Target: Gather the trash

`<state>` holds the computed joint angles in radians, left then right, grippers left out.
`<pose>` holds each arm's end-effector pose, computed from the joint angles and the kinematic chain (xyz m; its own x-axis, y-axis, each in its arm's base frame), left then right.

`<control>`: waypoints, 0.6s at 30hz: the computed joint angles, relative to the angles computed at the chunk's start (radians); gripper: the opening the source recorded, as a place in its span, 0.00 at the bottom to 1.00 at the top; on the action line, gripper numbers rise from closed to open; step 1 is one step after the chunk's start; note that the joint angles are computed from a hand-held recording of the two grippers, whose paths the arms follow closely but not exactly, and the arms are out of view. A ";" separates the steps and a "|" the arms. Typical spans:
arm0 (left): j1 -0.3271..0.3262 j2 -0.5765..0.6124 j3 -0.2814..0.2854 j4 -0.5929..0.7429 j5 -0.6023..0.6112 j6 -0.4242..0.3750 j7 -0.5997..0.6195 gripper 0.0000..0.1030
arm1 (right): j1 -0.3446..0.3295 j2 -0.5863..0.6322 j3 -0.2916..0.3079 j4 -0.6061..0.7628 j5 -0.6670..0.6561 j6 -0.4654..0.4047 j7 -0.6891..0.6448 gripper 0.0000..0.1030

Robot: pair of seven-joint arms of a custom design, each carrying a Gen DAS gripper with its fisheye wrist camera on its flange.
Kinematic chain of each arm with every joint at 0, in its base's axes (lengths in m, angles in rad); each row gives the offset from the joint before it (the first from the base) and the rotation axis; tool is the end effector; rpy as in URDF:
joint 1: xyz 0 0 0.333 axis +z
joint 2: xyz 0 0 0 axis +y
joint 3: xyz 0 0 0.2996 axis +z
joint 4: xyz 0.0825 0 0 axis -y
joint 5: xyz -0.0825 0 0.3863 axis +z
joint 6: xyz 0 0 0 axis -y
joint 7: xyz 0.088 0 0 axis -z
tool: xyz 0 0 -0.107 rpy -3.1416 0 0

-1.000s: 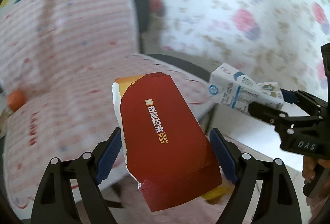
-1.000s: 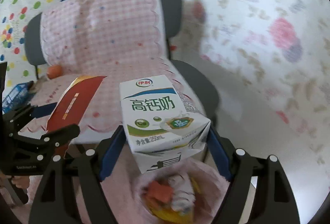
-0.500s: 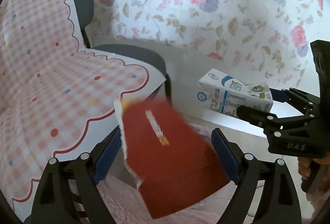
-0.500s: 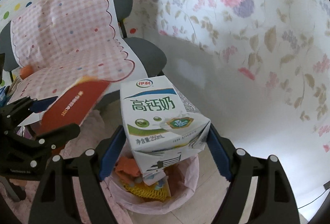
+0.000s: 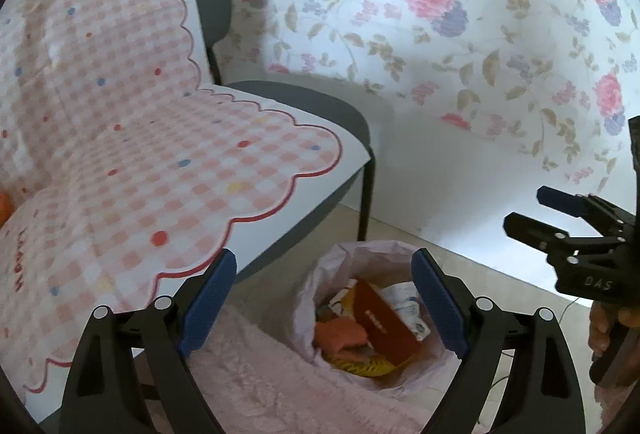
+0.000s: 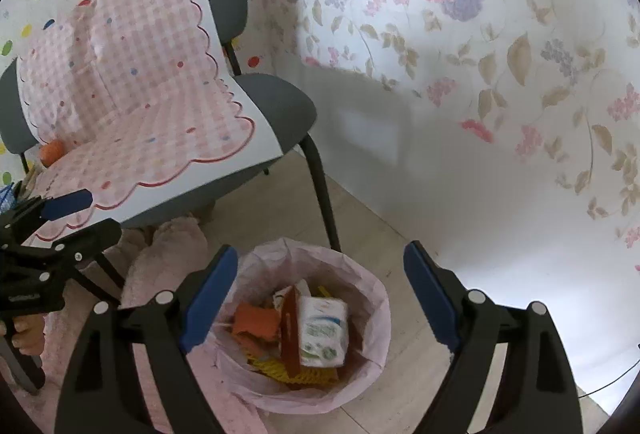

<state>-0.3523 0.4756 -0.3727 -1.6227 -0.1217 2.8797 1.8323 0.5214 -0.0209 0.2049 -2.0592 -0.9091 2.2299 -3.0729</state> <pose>0.5733 -0.4372 0.4418 -0.7210 -0.6879 0.0835 -0.5108 0.4462 -0.7348 0.4422 0.3611 0.4559 -0.3790 -0.9250 -0.0258 -0.6476 0.2850 -0.7066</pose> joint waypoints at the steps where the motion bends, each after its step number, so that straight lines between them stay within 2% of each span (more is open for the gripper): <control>1: -0.004 -0.009 0.010 -0.008 0.005 0.004 -0.011 0.86 | 0.002 0.004 0.002 0.008 -0.003 -0.002 -0.003 0.81; 9: 0.004 -0.109 0.057 -0.104 0.030 0.027 -0.098 0.86 | 0.030 0.042 0.002 0.100 -0.025 -0.017 -0.067 0.84; 12: -0.025 -0.156 0.119 -0.138 0.099 0.010 -0.192 0.87 | 0.038 0.052 -0.001 0.131 -0.031 0.002 -0.081 0.94; 15: -0.060 -0.192 0.188 -0.163 0.215 -0.006 -0.320 0.88 | 0.047 0.076 -0.006 0.176 -0.039 0.030 -0.113 0.94; 18: -0.026 -0.221 0.177 -0.177 0.237 -0.053 -0.367 0.89 | 0.058 0.116 -0.016 0.236 -0.037 0.070 -0.166 0.94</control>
